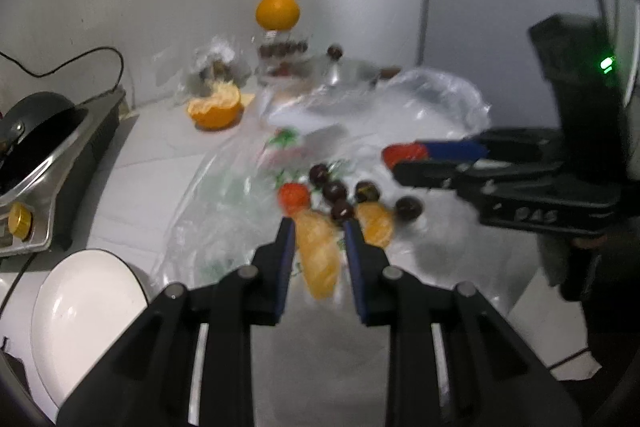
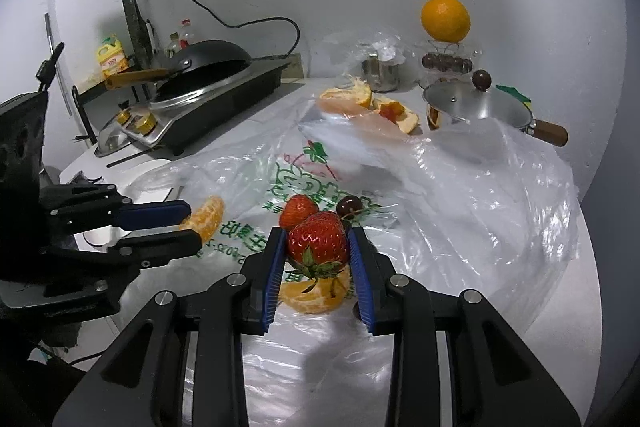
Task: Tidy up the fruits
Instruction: 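Close the left tool on the orange segment while the right tool grasps the strawberry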
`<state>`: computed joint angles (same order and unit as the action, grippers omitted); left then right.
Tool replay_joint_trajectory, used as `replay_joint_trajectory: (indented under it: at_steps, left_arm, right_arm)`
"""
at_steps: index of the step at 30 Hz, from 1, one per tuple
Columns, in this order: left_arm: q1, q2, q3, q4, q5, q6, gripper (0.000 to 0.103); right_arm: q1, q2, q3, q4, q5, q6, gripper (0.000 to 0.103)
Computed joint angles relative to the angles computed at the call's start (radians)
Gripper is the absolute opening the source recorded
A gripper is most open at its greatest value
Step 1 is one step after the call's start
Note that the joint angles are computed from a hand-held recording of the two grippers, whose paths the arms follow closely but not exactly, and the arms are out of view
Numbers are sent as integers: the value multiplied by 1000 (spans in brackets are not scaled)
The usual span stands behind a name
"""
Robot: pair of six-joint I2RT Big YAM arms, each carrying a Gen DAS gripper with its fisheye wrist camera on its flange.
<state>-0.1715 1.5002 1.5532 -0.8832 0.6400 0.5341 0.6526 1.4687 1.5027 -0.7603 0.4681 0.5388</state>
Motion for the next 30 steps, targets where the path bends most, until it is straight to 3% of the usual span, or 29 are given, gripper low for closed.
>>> replay_joint_trajectory:
  at_steps: [3,7,13,20,30]
  left_arm:
    - [25,-27,-18,29,107,-16,26]
    - [17,-29,-18,4,84,16,26]
    - [-7,17,-14,-42,-91,15,28]
    - [-40,42,-33,-1,-187,-17,52]
    - [-79,110,13,-52,-268,-30,53]
  right_arm:
    - [18,1,19,-19,28,9,34]
    - [39,2,38,-56,64,30,34]
    - [59,-5,32,-83,88,68,34]
    - [55,-19,8,-79,83,83,34]
    - [34,-42,-37,-37,51,74,34]
